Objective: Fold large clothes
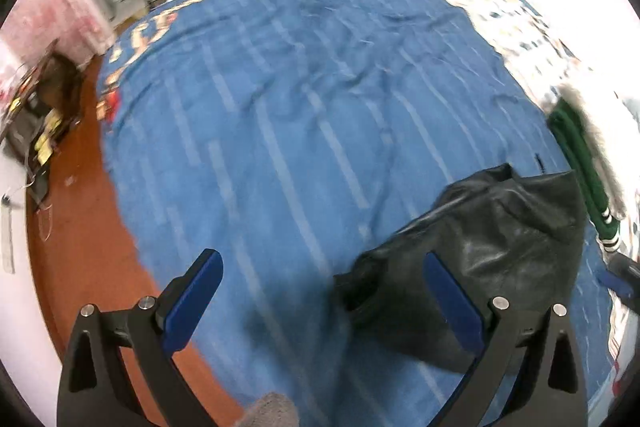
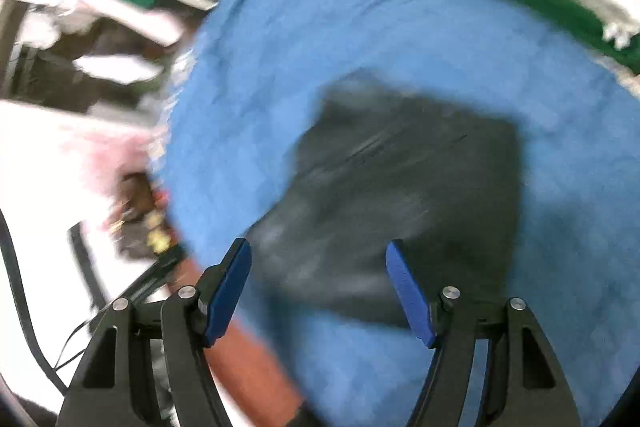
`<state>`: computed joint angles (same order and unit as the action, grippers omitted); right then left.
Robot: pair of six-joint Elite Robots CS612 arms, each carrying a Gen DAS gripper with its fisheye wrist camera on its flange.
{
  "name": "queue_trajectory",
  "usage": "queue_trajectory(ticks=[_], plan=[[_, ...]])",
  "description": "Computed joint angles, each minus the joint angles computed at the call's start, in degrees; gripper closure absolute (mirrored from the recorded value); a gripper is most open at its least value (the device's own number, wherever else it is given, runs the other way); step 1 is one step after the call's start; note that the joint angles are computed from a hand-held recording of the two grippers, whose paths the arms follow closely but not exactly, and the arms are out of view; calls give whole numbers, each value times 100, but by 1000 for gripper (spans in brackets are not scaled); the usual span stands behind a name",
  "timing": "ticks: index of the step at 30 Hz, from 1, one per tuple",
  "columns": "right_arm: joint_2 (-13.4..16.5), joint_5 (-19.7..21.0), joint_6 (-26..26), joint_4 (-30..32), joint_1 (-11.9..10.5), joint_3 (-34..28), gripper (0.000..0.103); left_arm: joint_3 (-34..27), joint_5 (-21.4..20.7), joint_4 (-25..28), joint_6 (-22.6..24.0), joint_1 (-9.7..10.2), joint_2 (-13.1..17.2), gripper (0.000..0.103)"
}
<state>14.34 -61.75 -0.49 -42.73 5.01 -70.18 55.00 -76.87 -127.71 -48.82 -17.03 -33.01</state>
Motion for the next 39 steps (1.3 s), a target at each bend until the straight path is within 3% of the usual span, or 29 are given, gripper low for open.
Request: queue_trajectory(ticks=[1,3,6,10,13,15,17,19,21,23,25,28,31,33,34,36,39], plan=[[-4,-218,104,-199,-6,150,56,-144,-71,-4,46,-1,103,0],[-71,-254,79,-305,3,660,68,-463,-114,116,141,-14,326,0],[-186,-779,-207,-494,206,1446,70,-959,-152,521,346,-47,647,0],[-319,-1442,-60,-873,447,2212,69,-1258,-203,989,446,-62,861,1],[-451,-1718,-20,-912,541,2483,69,-1184,-244,1175,322,-56,816,1],[-625,-1612,69,-736,522,2607,69,-951,-222,1078,203,-59,677,1],[-662,-1260,141,-746,446,2382,69,-826,45,1231,103,-97,582,0],[-491,-691,255,-848,340,1846,69,-816,629,1604,49,-177,555,1],[-428,-539,292,-877,332,1692,69,-894,922,1880,93,-210,604,0],[-359,-663,326,-906,389,1727,69,-983,971,1971,92,-211,670,0],[-264,-1369,135,-999,502,1820,71,-1141,1079,2095,211,-215,774,0],[-135,-1956,288,-1221,632,1866,71,-1371,1053,2170,380,-195,910,0],[-376,-2372,188,-1303,760,2315,70,-1389,956,2126,448,-183,913,0],[-467,-2254,121,-1187,745,2360,69,-1322,910,2068,450,-190,858,0],[-480,-2078,135,-1147,705,2297,63,-1275,866,2035,444,-190,823,0],[-400,-1401,187,-1022,550,1878,53,-1098,755,1908,330,-185,700,0],[-187,-1181,210,-821,403,1038,51,-444,193,1348,-82,-148,307,0]])
